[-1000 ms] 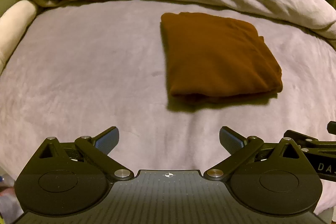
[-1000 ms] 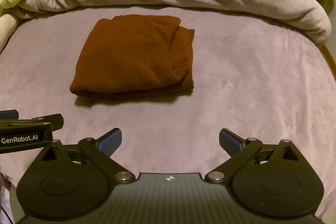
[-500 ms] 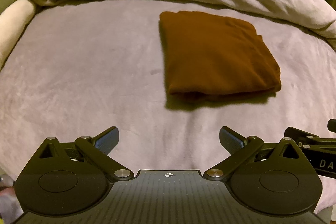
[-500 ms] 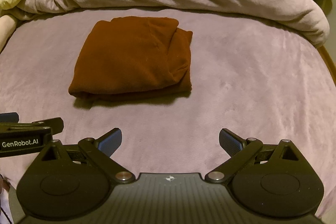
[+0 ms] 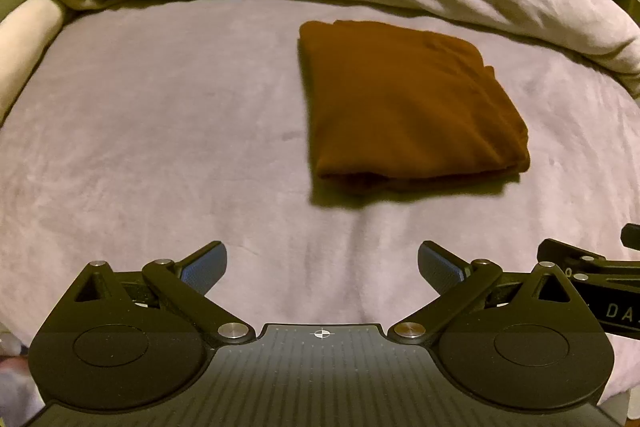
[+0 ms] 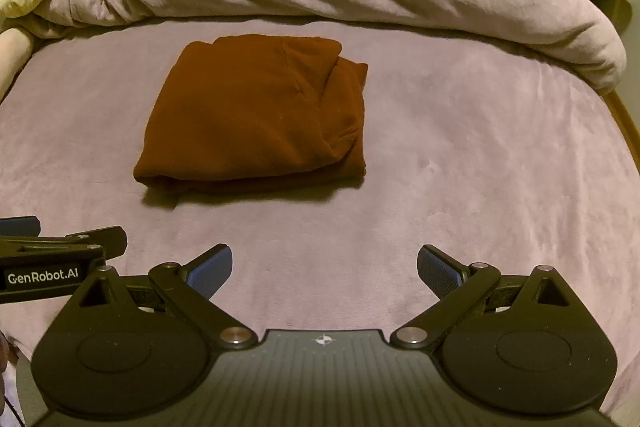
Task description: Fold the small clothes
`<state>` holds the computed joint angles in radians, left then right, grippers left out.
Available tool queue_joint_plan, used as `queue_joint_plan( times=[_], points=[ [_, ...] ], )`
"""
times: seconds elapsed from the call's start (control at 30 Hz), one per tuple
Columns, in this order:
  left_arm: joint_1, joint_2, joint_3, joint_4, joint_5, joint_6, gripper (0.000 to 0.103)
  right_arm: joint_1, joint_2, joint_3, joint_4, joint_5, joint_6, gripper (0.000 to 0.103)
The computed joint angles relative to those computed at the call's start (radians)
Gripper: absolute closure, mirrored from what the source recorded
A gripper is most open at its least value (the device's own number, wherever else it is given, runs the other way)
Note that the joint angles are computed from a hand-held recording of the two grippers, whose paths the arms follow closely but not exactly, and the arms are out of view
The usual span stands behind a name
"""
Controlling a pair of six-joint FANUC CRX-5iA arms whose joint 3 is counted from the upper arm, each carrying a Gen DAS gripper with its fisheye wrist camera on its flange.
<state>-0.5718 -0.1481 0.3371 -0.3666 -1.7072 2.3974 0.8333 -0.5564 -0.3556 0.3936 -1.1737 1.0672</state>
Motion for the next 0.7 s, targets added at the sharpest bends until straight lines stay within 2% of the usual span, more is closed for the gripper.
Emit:
queue_joint_plan(
  times=[0.7],
  points=[
    [0.000, 0.002, -0.006, 0.008, 0.004, 0.006, 0.000, 0.010, -0.004, -0.008, 0.011, -0.005, -0.019, 0.004]
  ],
)
